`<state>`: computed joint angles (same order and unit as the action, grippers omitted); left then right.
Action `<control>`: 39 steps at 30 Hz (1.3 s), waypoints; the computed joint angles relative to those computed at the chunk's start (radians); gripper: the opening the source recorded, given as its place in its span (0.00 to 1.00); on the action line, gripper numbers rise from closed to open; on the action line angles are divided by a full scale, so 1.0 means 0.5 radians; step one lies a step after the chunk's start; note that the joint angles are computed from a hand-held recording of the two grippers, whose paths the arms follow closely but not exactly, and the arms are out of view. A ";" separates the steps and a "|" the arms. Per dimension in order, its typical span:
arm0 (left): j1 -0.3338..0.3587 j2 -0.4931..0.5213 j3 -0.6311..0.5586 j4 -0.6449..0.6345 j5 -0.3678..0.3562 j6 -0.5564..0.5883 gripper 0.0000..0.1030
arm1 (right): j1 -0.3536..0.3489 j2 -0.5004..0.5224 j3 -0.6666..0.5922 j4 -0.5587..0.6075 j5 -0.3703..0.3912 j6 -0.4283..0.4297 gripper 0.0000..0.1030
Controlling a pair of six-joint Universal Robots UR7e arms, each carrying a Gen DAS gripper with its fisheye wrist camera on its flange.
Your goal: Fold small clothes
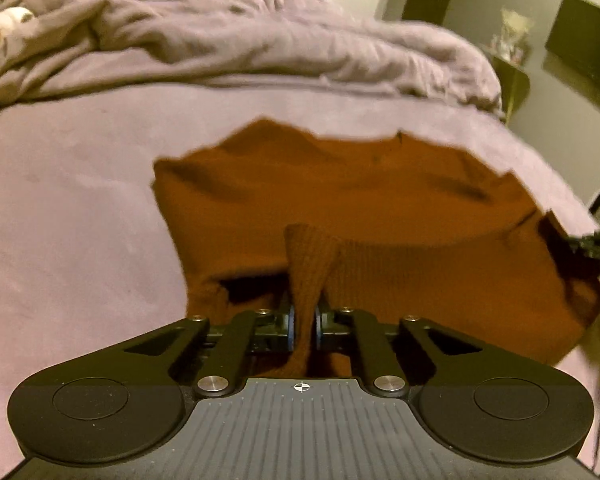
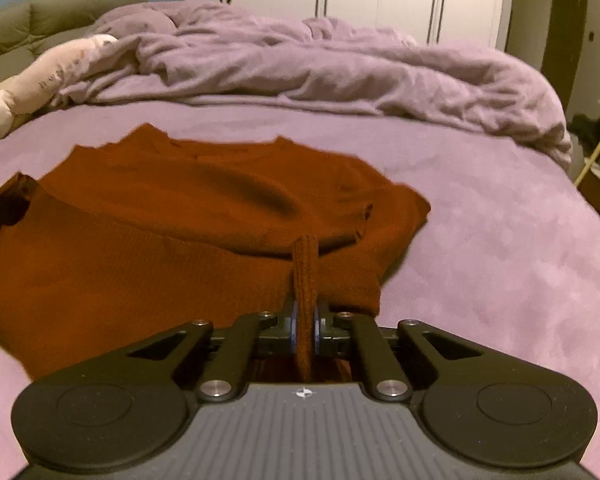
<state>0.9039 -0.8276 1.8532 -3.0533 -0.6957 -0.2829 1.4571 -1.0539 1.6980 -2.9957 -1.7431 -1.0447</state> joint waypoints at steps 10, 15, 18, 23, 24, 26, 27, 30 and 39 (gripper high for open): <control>-0.018 0.048 -0.290 -0.440 0.131 0.439 0.09 | 0.120 0.074 -0.184 -0.236 0.217 0.015 0.05; 0.149 0.184 -0.484 -0.072 0.121 0.153 0.09 | 0.157 0.344 -0.491 -0.106 -0.032 0.102 0.05; 0.204 0.228 -0.527 0.099 0.069 0.101 0.12 | 0.150 0.448 -0.594 -0.026 -0.175 0.106 0.06; 0.235 0.243 -0.508 0.046 -0.019 0.202 0.33 | 0.140 0.511 -0.688 0.146 -0.299 0.131 0.07; 0.242 0.241 -0.511 0.059 -0.025 0.193 0.27 | 0.139 0.526 -0.701 0.147 -0.316 0.117 0.07; 0.239 0.249 -0.534 0.091 0.017 0.199 0.10 | 0.140 0.549 -0.705 0.110 -0.323 0.077 0.07; 0.233 0.255 -0.543 0.072 0.050 0.222 0.09 | 0.141 0.553 -0.707 0.099 -0.315 0.079 0.06; 0.180 0.259 -0.537 -0.125 0.144 0.367 0.09 | 0.154 0.550 -0.678 -0.054 -0.228 0.020 0.06; 0.174 0.590 -1.109 -0.615 0.416 1.071 0.09 | 0.255 0.817 -1.024 -0.396 -0.172 -0.048 0.05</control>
